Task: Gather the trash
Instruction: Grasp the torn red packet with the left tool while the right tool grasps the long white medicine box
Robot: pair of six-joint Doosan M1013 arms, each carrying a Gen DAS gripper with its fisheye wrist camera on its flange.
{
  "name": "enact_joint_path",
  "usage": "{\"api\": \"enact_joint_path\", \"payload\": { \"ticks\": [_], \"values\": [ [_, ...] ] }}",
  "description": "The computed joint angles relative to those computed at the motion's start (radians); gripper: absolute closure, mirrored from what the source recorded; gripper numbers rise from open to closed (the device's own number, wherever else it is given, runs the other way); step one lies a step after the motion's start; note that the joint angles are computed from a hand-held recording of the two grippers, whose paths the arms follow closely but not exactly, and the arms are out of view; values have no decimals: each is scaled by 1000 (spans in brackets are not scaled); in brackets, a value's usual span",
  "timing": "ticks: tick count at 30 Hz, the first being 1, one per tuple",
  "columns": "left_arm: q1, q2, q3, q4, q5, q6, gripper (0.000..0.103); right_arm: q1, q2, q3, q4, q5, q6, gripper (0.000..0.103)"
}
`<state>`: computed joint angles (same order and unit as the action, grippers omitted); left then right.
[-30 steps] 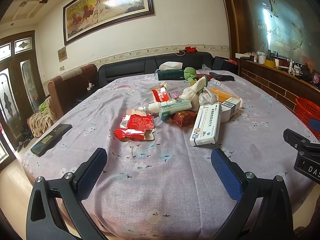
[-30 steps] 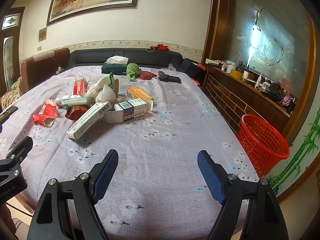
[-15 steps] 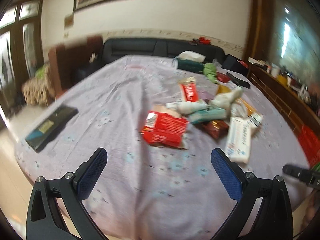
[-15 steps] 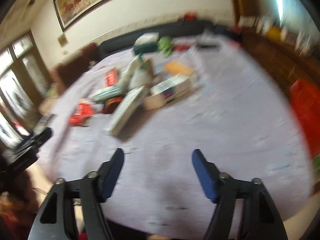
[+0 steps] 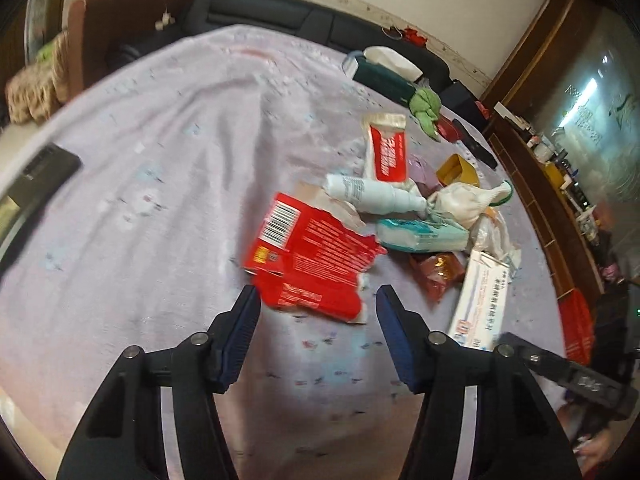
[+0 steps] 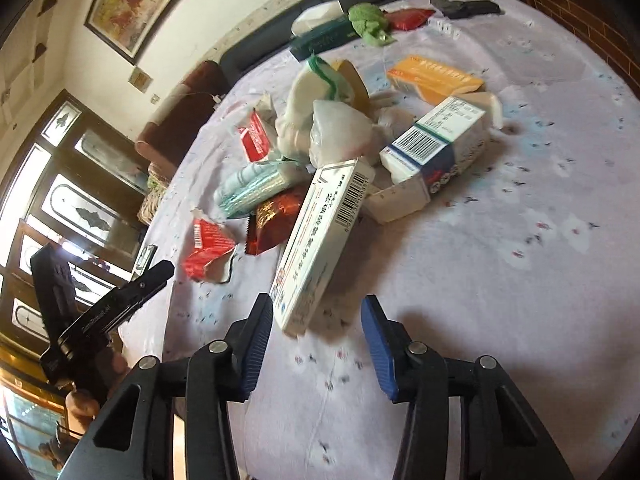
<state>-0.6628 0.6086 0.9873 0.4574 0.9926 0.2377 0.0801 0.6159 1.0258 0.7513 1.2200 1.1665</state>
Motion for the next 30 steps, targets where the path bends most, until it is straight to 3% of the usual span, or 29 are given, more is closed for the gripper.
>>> {"api": "enact_joint_path", "payload": {
  "ticks": [4,7,11,15,16,18,21,22,23,24,30],
  "values": [
    [2,20,-28,-17,16,6,44,15,20,-30,-24,-12,29,58],
    [8,46,-61,-13,67,2,52,22,31,-47,-46,-20,57,63],
    [24,56,-66,-33,56,-3,56,31,38,-58,-65,-37,72,70],
    [39,96,-137,-50,101,52,56,36,37,-58,-73,-60,71,72],
    [42,108,-159,-52,119,75,54,37,33,-52,-69,-75,59,78],
    [46,118,-177,-67,118,113,47,39,26,-42,-67,-89,41,79],
    [46,117,-173,-78,89,142,47,37,8,-15,-45,-117,-10,82],
    [45,112,-163,-83,67,149,55,36,0,-4,-41,-131,-25,84],
    [43,113,-162,-83,59,157,72,34,-6,5,-33,-139,-34,86],
    [42,115,-164,-82,62,160,77,30,-13,14,-23,-147,-45,87],
    [32,110,-155,-78,31,183,81,14,-46,62,3,-193,-89,89]
  ]
}}
